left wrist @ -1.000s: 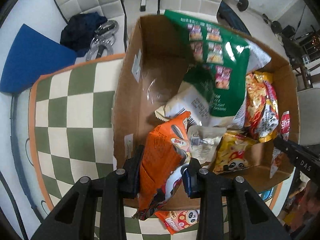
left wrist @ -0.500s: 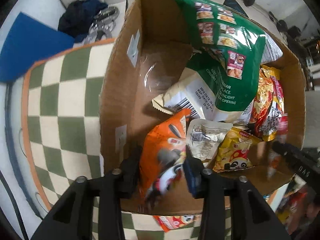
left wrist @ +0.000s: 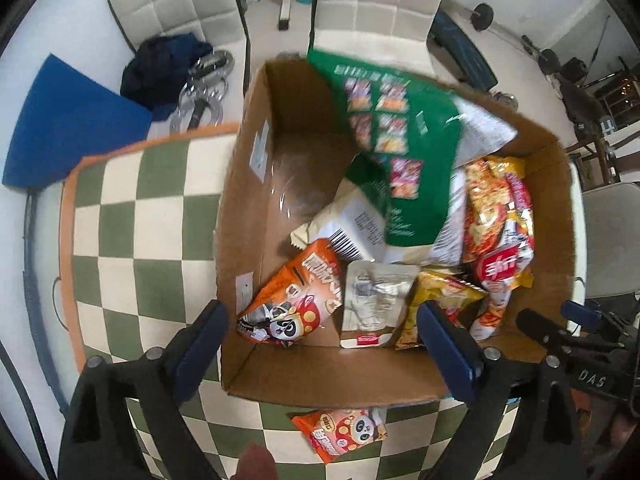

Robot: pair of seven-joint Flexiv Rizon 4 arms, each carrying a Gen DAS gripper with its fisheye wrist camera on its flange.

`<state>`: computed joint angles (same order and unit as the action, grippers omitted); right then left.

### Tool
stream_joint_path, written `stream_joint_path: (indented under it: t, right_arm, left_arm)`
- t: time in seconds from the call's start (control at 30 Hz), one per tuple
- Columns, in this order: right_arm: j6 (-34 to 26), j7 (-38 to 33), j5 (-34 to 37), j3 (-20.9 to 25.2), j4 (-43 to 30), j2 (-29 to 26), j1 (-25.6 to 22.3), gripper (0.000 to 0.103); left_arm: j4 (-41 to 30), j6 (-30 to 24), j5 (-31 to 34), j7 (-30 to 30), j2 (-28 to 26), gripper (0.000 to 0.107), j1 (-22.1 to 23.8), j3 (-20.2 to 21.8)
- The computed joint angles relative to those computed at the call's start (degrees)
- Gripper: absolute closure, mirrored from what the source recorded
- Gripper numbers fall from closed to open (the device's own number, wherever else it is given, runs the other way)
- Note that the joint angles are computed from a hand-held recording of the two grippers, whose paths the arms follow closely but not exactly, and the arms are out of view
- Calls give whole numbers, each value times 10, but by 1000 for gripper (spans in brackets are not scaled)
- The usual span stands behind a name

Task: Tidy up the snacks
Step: 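Move both open tools away from the box toward the loose snacks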

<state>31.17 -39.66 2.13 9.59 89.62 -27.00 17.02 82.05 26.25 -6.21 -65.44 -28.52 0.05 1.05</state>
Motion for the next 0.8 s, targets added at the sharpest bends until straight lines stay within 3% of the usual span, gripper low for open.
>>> stream_joint_path:
  t: [0.8]
  right_arm:
    - [59, 57, -30, 15, 90, 140, 31, 6]
  left_arm:
    - [183, 118, -72, 86, 176, 11, 2, -2]
